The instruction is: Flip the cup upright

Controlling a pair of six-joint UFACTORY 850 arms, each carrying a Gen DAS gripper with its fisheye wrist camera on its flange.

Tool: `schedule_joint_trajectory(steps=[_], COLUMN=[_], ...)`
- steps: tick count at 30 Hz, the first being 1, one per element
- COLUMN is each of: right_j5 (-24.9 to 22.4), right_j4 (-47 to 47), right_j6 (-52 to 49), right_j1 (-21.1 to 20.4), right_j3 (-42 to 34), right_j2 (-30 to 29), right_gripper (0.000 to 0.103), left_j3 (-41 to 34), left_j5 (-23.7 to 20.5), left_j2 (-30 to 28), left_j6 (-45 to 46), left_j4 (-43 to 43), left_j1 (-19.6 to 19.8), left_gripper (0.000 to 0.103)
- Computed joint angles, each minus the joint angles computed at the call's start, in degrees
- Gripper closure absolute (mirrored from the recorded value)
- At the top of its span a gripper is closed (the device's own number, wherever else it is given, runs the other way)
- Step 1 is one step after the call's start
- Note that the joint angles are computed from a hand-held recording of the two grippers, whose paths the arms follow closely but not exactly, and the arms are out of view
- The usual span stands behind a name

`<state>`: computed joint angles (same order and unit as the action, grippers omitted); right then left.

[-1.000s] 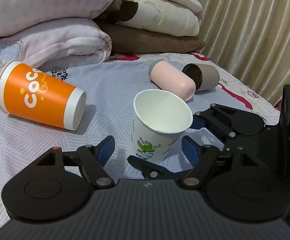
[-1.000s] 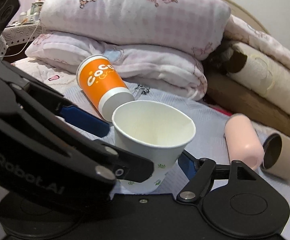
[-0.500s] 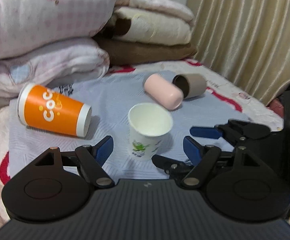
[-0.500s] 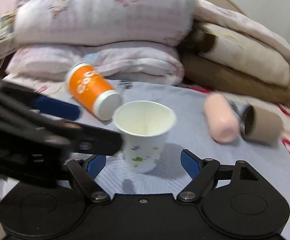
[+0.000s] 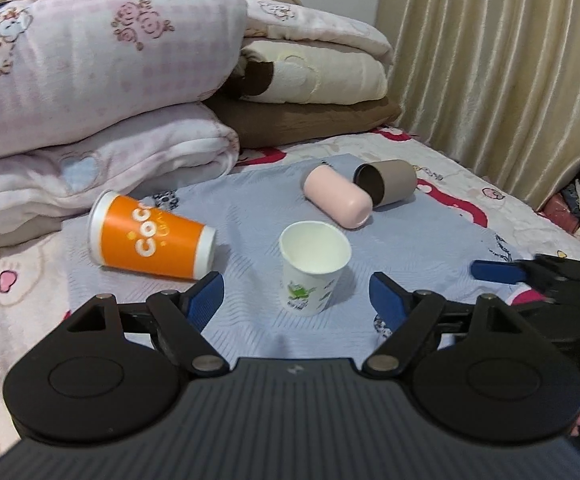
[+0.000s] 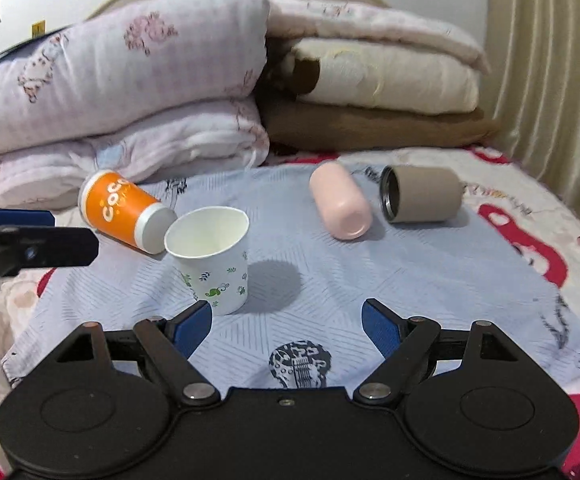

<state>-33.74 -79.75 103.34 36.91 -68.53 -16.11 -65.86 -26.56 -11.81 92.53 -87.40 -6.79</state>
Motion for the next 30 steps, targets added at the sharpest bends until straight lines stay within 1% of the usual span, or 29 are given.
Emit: schedule_joint_trajectory(steps=[5,6,7,9,11,13,14,16,18,21,22,24,27,30], right_j5=[-5.1,-6.2,-7.2,-8.5,-11.9,-17.4,-20.2,-23.1,-23.7,-25.9,-26.7,-26.2,-23.7,-23.7], right_j4=[-4.7,-5.4,-5.2,-5.7,-3.6,0.0,1.2,2.0,1.2,-0.6,-0.5,0.7,2.4,4.3], right_j6=[6.1,7.3,8.3,11.0,10.9,8.8,8.4,8.5,8.9,10.3,10.2,9.2,7.5,7.1], right_j1=[3.3,3.9,4.4,4.9,5.9,6.9,7.5,8.3,9.0,10.4,10.9,11.4,11.8,12.4], right_j3=[3.1,3.7,4.1,5.0,4.7,2.4,1.4,0.5,0.5,0.7,0.4,0.0,-0.6,-1.7], right_j2=[3.3,4.1,4.7,5.7,5.5,3.7,2.9,2.2,2.4,2.5,2.4,2.4,2.5,1.6], right_gripper=[0.016,0.015,0.011,0.010,0.007,0.006,0.004,0.002,0.002,0.001,0.001,0.000,0.000,0.000], left_j3=[1.4,1.9,2.5,3.5,4.0,4.6,4.9,5.6,6.2,6.9,7.0,7.2,7.2,6.8], left_j5=[-1.1,-1.0,-0.6,-0.7,-0.8,-2.6,-3.3,-3.9,-4.1,-5.3,-5.6,-5.5,-5.6,-4.9], left_j2=[2.2,2.8,3.5,4.6,5.4,6.1,6.4,7.2,8.0,8.7,8.8,9.1,9.1,8.9], left_j6=[-3.0,-2.8,-1.6,0.5,0.0,0.1,0.0,0.2,1.0,1.2,1.2,1.5,1.0,-0.7], left_j4=[2.6,2.7,2.0,1.3,1.7,1.3,1.3,1.1,0.5,0.2,0.1,0.0,0.4,2.0], left_j1=[1.2,1.3,1.4,1.5,1.7,2.3,2.6,2.9,3.1,3.6,3.7,3.8,3.8,3.6], left_gripper=[0.023,0.023,0.023,0.023,0.023,0.023,0.020,0.018,0.014,0.008,0.008,0.005,0.002,0.001])
